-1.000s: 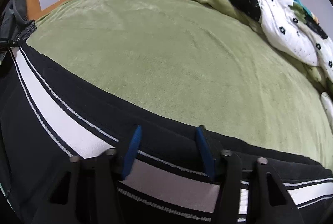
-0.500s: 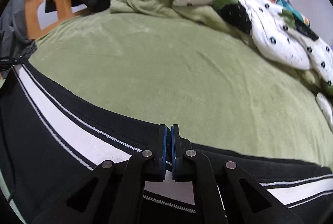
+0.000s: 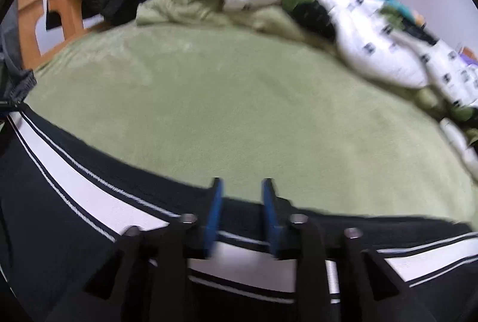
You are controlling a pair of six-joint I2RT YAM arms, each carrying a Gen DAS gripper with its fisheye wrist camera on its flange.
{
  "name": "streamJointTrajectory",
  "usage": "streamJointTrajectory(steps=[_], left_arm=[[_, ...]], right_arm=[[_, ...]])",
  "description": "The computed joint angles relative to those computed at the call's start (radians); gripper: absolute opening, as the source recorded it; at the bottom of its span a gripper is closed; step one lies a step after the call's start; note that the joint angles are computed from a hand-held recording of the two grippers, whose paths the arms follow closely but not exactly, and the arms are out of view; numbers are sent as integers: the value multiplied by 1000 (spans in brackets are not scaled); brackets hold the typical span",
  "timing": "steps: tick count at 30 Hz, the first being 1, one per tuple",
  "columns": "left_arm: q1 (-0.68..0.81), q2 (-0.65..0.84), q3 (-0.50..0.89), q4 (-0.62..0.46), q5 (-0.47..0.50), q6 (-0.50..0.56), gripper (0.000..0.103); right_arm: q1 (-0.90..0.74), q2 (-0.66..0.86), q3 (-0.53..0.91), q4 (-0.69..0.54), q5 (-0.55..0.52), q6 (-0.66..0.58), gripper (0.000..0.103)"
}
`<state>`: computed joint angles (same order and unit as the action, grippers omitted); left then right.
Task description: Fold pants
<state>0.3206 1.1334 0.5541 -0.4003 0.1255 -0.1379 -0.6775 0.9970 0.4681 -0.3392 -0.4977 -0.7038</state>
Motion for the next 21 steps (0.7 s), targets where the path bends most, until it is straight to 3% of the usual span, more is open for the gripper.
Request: streamJointTrajectory(steps=[1, 6, 8, 14, 15, 17, 19, 21], left_arm=[[-17, -23, -4, -6, -14, 2, 58], [-124, -116, -11, -45, -79, 9, 63], [-164, -142, -15, -53, -110, 9, 64], [-253, -141, -23, -34, -186, -7, 67], [-270, -134, -24, -29, -204, -18, 67], [-279, -124, -24, -20, -217, -27, 67], [-275, -114, -21, -15, -212, -20, 67], [-279, -110, -20, -13, -216, -22, 67]], right_arm=[[-89, 18, 25, 17, -52, -30, 63], [-309, 302, 235, -61, -137, -198, 64], [-335, 368, 271, -74, -132, -288, 64], [-278, 477, 269, -12, -40, -360, 64], [-269, 488, 253, 21, -27, -368, 61], [-258, 499, 247, 10, -26, -407, 46], [-246, 498, 243, 5, -3, -413, 8], [-238, 471, 204, 46, 11, -427, 5]])
